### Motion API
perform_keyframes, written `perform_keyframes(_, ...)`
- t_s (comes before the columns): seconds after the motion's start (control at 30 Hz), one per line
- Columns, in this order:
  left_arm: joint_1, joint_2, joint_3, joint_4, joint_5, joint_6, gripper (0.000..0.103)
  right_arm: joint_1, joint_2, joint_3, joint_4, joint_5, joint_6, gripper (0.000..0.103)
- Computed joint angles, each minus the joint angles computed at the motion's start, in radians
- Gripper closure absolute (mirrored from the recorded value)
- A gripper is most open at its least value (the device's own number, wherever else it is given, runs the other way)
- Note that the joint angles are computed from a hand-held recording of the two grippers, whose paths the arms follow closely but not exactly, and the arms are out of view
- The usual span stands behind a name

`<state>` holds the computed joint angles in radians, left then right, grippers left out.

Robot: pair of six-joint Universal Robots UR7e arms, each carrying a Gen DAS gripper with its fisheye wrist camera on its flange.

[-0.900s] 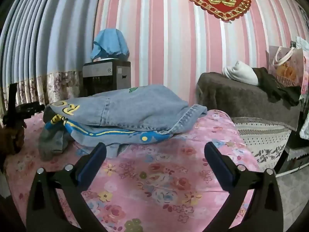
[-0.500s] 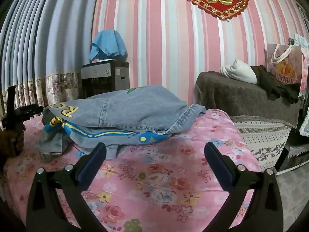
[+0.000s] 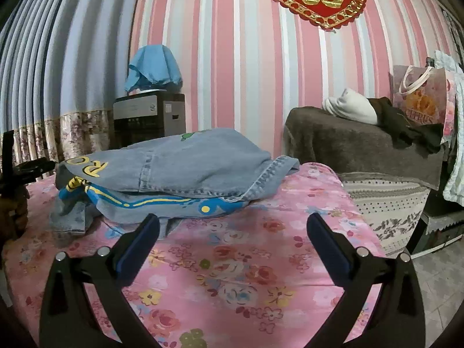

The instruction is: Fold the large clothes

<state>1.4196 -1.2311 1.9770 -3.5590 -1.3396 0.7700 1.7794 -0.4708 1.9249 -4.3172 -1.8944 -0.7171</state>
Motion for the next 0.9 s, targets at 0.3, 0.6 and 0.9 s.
perform_keyframes(0.3,0.001,0.0,-0.011,0.02,0.012,-0.008,0.003,0.001,-0.001,0.0,-0.005,-0.01,0.002,0.002)
perform_keyframes(0.6,-0.004,0.006,-0.009,0.007,0.021,-0.005,0.003,-0.001,-0.003,0.003,-0.01,-0.01,0.004,0.002)
perform_keyframes(0.9,-0.003,0.007,-0.014,0.007,0.027,-0.014,0.003,-0.001,-0.004,0.004,-0.01,-0.01,0.004,0.002)
